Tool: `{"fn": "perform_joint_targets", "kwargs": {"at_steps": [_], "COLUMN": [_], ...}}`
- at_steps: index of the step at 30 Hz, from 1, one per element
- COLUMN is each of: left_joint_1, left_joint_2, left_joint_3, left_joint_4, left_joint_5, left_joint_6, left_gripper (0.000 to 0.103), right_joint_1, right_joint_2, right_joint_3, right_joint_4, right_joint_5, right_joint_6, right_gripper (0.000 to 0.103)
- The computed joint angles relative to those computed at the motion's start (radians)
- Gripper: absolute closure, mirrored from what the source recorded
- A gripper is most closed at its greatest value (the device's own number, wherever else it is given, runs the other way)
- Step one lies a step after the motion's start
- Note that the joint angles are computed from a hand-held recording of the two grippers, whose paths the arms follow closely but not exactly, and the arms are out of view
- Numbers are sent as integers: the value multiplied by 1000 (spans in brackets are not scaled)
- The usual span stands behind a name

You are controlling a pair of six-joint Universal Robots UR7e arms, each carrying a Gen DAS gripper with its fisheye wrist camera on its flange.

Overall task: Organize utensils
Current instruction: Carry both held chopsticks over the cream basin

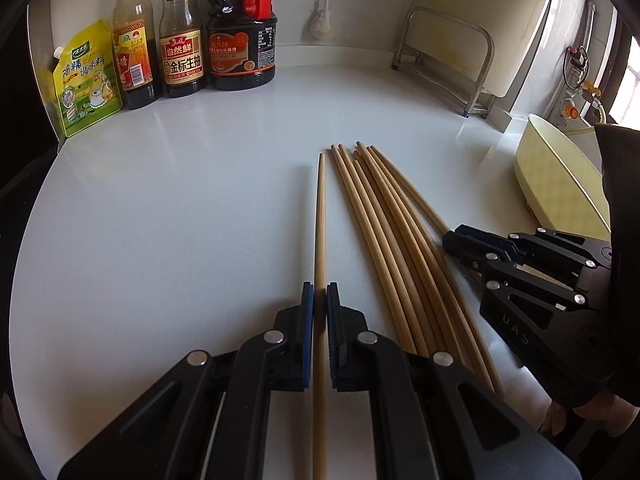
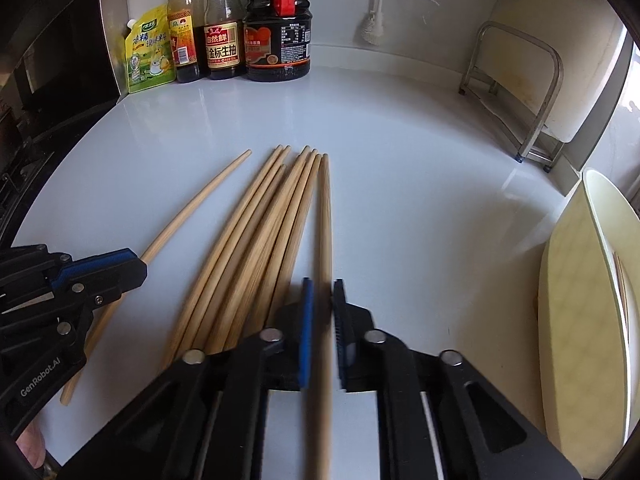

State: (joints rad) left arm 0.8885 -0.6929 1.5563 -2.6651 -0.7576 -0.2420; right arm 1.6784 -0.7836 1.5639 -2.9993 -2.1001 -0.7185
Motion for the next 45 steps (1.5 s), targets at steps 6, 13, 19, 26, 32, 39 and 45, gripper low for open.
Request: {"fn": "perform_joint_targets", "kwargs": {"at_steps": [6,13,19,26,32,39,45], "left_joint_1": [-7,-22,-52,-98,-123,-144,-145], "left_joint_2": [-3,-12,-1,78,210,422,603], "left_joint_3": [4,-3,-50,-197,-406,-731,-1037], "left_joint_4": [-13,8,34,56,108,270,459], "left_joint_5": [7,5,12,-29,-125,-213,-258], "left_joint_6": [-11,-53,-58,9,76,151,176], "left_gripper": [96,96,96,96,96,96,96], "right_joint_1": [-11,-11,-13,-46,-100,-167,-207], "right_joint_2": [-10,-73,-160,-257,-309,-336,-346], "right_joint_3": [11,55,93,89,48,2,-16], "right_joint_4": [-18,-22,-6,-14,-26,17,45], "right_joint_5": [34,123,203,259,218,155,150], "right_joint_6": [28,65,122,198,267,340,383], "right_gripper": [97,97,97,97,97,97,97]}}
